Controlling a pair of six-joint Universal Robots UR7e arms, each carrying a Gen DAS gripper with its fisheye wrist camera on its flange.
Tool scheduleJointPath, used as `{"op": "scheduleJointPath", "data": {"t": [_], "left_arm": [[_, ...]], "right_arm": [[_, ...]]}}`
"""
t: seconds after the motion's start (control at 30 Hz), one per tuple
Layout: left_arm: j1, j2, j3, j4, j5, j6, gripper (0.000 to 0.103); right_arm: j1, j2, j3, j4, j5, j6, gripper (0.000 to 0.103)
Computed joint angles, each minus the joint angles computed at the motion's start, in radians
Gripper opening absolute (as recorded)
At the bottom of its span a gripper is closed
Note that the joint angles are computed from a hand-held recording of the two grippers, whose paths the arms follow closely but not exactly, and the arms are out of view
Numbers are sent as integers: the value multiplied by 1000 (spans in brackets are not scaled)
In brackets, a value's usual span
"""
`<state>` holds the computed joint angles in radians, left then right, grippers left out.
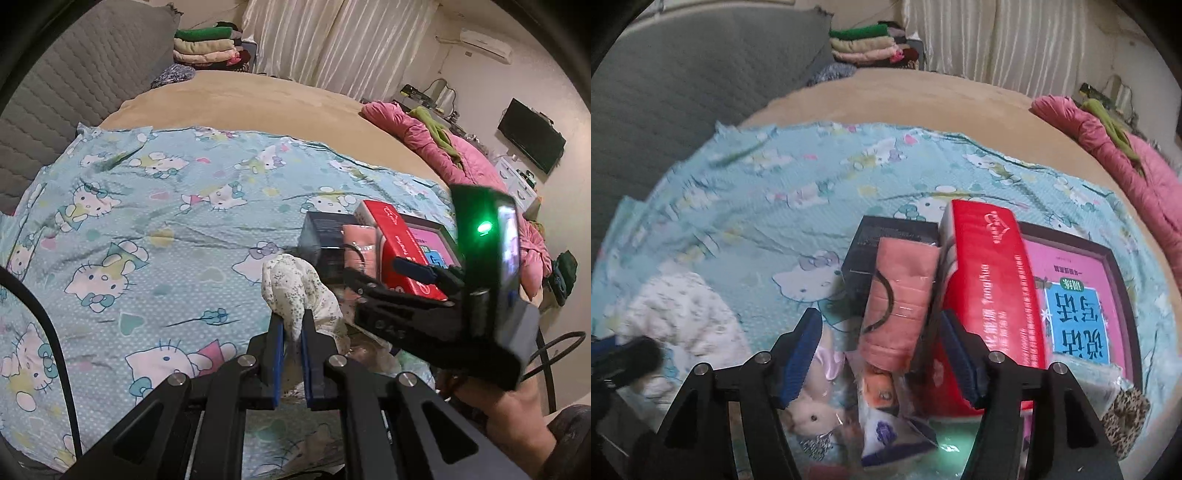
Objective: Organize soft objects
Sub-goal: 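Carry the white floral cloth with the left tool while the right tool carries the pink towel to the tray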
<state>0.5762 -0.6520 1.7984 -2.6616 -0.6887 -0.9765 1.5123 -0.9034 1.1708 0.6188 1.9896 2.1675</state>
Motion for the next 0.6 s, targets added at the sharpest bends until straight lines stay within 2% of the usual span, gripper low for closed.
{"op": "scheduleJointPath", "data": {"t": [0.13,0.23,0.37,0.4,0.47,0.5,0.53,0.6], "left_arm": [[6,-9,18,-40,-4,15,9],[11,-18,33,-66,-8,25,9],[14,-27,47,-86,-9,24,9],[15,-28,50,-93,-9,26,9],[16,-28,49,-95,-10,31,9],[17,-28,47,-94,-12,34,9],[19,-25,42,-89,-18,37,9],[19,-19,34,-87,-23,45,9]], "right_arm": [[17,8,59,-152,82,-76,67],[22,32,56,-203,129,-90,67],[28,51,65,-273,154,-138,64],[28,56,69,-293,164,-156,58],[23,78,49,-290,190,-163,35],[21,71,62,-315,187,-195,31],[14,61,67,-298,145,-189,25],[7,55,40,-221,98,-126,20]]}}
